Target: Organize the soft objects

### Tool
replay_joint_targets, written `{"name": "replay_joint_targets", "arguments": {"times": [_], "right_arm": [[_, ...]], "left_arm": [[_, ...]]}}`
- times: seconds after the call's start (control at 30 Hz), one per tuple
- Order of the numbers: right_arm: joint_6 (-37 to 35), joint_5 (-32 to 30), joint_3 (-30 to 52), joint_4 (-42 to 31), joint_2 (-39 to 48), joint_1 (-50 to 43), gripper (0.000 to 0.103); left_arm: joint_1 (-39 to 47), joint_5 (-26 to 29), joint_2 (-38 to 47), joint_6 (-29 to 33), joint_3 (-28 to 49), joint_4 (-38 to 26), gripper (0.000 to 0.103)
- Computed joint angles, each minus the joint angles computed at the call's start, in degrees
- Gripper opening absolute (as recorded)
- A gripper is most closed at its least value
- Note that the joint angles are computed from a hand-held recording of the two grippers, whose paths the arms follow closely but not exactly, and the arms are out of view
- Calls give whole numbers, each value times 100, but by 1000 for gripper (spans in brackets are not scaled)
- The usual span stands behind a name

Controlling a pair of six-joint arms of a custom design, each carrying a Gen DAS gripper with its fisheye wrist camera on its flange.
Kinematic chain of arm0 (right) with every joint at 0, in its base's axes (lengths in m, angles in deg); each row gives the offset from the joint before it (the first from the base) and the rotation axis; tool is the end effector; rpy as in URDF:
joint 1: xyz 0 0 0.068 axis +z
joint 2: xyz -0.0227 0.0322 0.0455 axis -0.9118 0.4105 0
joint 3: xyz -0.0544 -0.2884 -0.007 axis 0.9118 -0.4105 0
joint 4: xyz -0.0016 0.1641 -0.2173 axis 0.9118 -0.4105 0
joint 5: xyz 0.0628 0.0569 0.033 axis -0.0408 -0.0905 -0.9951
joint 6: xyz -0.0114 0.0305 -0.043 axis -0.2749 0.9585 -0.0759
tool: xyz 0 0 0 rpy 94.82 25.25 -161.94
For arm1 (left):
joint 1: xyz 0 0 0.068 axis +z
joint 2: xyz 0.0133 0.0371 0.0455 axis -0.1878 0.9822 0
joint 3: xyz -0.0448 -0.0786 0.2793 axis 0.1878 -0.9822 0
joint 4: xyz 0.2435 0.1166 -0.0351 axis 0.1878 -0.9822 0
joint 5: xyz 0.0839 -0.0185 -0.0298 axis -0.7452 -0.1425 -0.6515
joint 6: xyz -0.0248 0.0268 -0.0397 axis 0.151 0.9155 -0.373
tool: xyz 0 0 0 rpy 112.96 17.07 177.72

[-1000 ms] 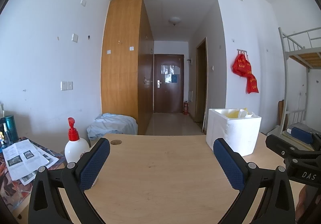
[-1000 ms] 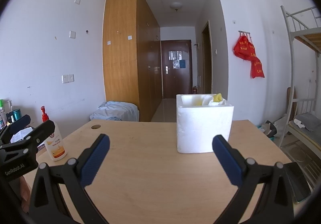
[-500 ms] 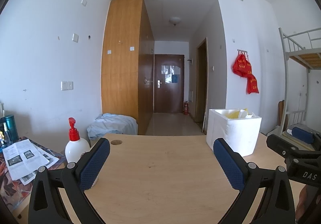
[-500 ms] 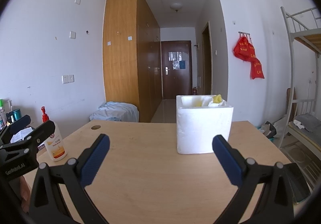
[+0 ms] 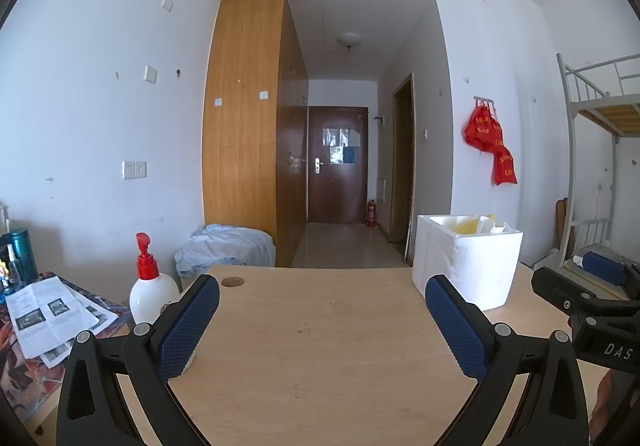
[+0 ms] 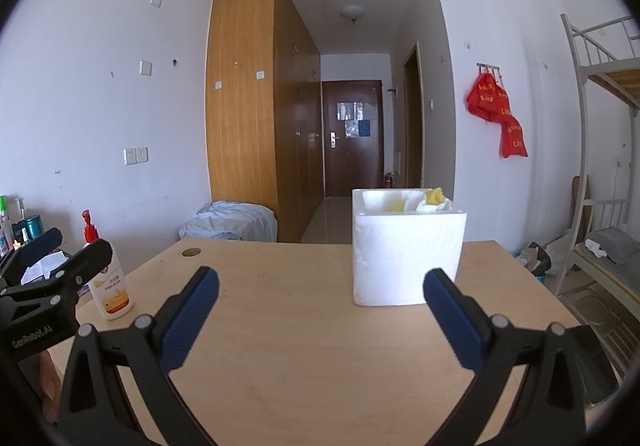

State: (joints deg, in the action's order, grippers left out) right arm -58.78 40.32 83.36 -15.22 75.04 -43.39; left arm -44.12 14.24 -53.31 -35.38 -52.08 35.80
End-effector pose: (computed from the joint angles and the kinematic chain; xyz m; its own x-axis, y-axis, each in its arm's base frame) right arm 0.2086 0.0857 0.1700 -0.2161 -0.0471 -0.9752 -0.3690 0.9287 0.0369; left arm 0.1137 -0.0439 0.1827 -0.1421 -0.0391 -0.9891 -0.2373 0.9714 -0.0043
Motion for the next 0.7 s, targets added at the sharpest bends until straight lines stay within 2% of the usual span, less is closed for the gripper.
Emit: {"name": "replay_joint_targets", "arguments": {"times": [0.7], "right_arm": [[7,163,8,-37,-35,138,103]], "left_arm": [[159,153,208,30,-8,256,103]]}}
